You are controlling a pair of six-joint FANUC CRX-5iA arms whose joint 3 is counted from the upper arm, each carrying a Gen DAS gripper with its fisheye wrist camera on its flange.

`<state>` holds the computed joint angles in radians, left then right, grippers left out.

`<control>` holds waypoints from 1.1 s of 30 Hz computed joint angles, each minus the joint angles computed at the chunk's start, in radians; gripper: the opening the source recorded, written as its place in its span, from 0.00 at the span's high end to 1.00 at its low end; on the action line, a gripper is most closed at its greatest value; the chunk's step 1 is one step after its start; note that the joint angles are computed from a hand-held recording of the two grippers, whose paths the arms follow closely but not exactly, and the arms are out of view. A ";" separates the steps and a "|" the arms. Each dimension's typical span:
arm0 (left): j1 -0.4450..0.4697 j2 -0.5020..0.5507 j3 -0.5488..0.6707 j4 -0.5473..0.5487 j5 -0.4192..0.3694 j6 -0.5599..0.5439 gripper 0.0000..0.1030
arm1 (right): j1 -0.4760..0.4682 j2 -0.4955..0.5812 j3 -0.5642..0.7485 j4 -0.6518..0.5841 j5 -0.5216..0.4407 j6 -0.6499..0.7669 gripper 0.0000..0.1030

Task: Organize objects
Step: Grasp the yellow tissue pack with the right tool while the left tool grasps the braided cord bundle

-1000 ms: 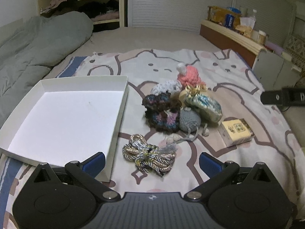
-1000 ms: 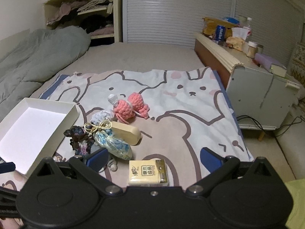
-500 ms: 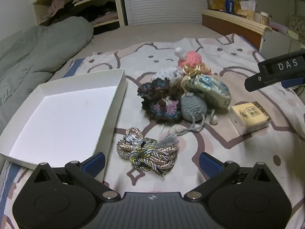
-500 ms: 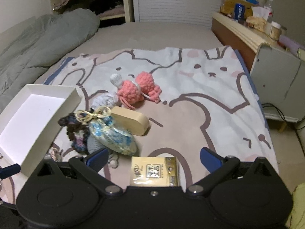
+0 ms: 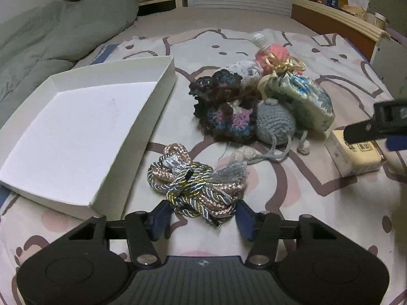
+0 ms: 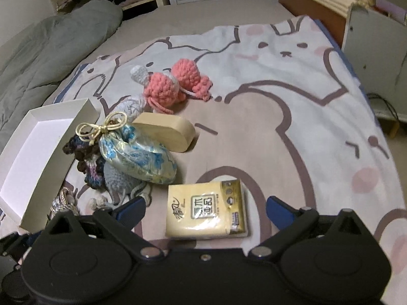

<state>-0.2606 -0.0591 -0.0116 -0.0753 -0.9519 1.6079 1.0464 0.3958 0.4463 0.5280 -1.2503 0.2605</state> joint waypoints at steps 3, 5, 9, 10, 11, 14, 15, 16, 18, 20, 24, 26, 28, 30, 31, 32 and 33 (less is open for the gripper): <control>0.024 -0.006 -0.027 0.100 0.007 -0.098 0.79 | -0.005 0.002 -0.001 -0.026 0.010 0.009 0.10; 0.027 -0.017 -0.045 0.139 0.021 -0.135 0.80 | -0.004 0.010 0.008 -0.030 0.003 0.027 0.10; 0.031 -0.037 -0.088 0.218 0.057 -0.228 0.81 | -0.002 0.032 0.036 -0.035 -0.017 0.058 0.10; 0.031 -0.038 -0.093 0.228 0.059 -0.238 0.81 | -0.003 0.033 0.038 -0.037 -0.018 0.062 0.10; 0.032 -0.041 -0.098 0.238 0.062 -0.246 0.82 | -0.002 0.037 0.043 -0.038 -0.022 0.067 0.10; 0.038 -0.051 -0.117 0.279 0.073 -0.285 0.82 | -0.003 0.044 0.055 -0.045 -0.033 0.076 0.14; 0.040 -0.055 -0.126 0.299 0.075 -0.304 0.82 | -0.004 0.044 0.056 -0.049 -0.036 0.077 0.15; 0.041 -0.058 -0.132 0.315 0.076 -0.321 0.82 | -0.006 0.044 0.056 -0.051 -0.037 0.073 0.17; 0.042 -0.059 -0.144 0.365 0.067 -0.383 0.82 | -0.011 0.046 0.061 -0.059 -0.044 0.065 0.20; 0.044 -0.054 -0.149 0.408 0.053 -0.434 0.82 | -0.014 0.048 0.065 -0.061 -0.051 0.066 0.24; 0.042 -0.052 -0.155 0.460 0.035 -0.517 0.43 | -0.020 0.045 0.054 -0.061 -0.037 0.064 0.26; 0.045 -0.061 -0.157 0.466 0.029 -0.532 0.30 | -0.018 0.046 0.056 -0.061 -0.041 0.084 0.27; 0.048 -0.069 -0.155 0.464 0.031 -0.550 0.18 | -0.016 0.051 0.070 -0.064 -0.056 0.104 0.28; 0.054 -0.078 -0.158 0.463 0.048 -0.568 0.10 | -0.015 0.054 0.082 -0.071 -0.072 0.118 0.29; 0.057 -0.078 -0.155 0.459 0.054 -0.573 0.09 | -0.014 0.053 0.083 -0.072 -0.075 0.119 0.29; 0.060 -0.077 -0.149 0.458 0.056 -0.578 0.05 | -0.014 0.054 0.090 -0.076 -0.084 0.123 0.29; 0.063 -0.074 -0.143 0.459 0.058 -0.587 0.04 | -0.013 0.053 0.092 -0.079 -0.087 0.124 0.29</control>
<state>-0.1971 -0.1330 -0.1550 0.3835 -0.8937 1.0211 1.0332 0.4486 0.5385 0.4490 -1.3378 0.3848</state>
